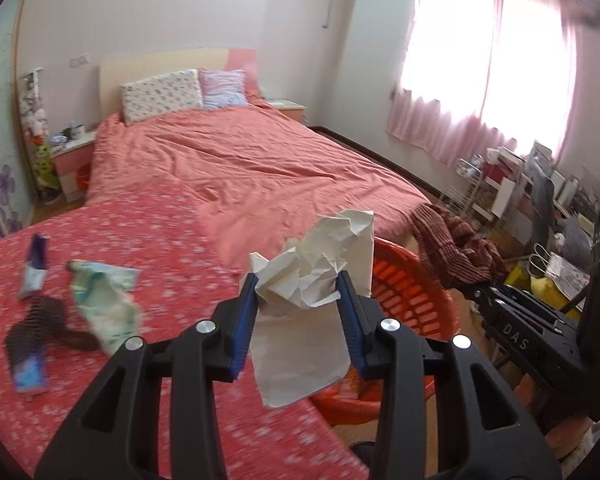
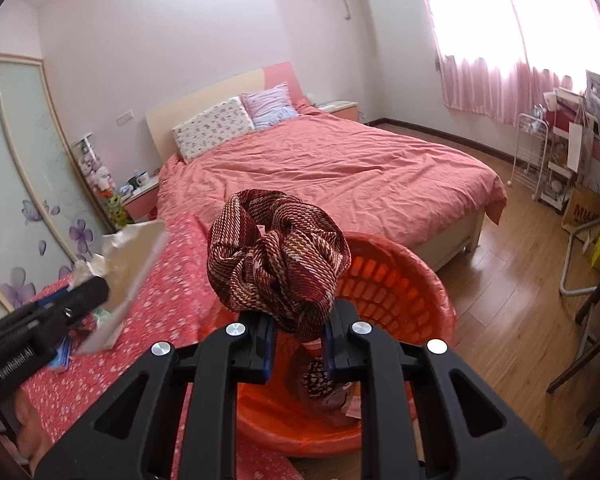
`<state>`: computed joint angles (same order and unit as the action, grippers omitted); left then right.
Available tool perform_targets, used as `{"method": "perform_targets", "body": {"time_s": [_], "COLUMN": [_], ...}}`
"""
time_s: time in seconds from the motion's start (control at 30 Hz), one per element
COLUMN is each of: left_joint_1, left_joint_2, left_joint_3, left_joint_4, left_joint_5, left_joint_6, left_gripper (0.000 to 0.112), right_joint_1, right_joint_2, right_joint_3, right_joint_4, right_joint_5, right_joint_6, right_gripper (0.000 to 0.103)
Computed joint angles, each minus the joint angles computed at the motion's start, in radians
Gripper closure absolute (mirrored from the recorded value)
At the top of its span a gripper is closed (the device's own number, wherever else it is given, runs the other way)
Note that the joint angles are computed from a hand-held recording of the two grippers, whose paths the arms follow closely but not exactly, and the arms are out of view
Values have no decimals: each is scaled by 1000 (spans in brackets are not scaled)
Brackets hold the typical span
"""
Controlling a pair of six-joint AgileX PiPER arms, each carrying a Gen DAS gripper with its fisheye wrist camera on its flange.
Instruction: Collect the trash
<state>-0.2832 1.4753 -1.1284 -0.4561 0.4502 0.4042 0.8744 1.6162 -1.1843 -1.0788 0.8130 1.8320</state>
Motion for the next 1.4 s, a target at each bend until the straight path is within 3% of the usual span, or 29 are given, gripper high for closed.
{"method": "perform_targets", "body": {"time_s": [0.13,0.2,0.27,0.37,0.7,0.9,1.07,1.2,1.27,1.4], "left_joint_1": [-59,-65,-63,-58,28,192,433,625,679,702], "left_joint_2": [89,129,152,169,96,18,-10,39,70,98], "left_joint_3": [-48,-64,-67,-60,49,141,195,174,155,163], "left_joint_4": [56,78,100,150,270,227,113,30,4,40], "left_joint_5": [-31,-33,-36,-47,-84,-93,-99,-69,-45,-76], "left_joint_6": [-60,-83,-103,-144,-189,-81,114,225,260,232], "left_gripper": [71,62,52,51,48,45,45,45,45,45], "right_joint_1": [-52,-64,-75,-80,-40,7,53,80,92,115], "right_joint_2": [1,4,6,9,31,79,155,234,284,364], "right_joint_3": [31,39,51,65,24,-51,-148,-253,-320,-433], "right_joint_4": [-6,-6,4,21,50,84,131,189,228,285], "right_joint_5": [-53,-61,-74,-89,-35,-21,-21,-23,-18,1], "right_joint_6": [23,26,25,22,-47,-108,-178,-258,-311,-395], "right_gripper": [79,76,65,58,51,51,51,51,51,51]}}
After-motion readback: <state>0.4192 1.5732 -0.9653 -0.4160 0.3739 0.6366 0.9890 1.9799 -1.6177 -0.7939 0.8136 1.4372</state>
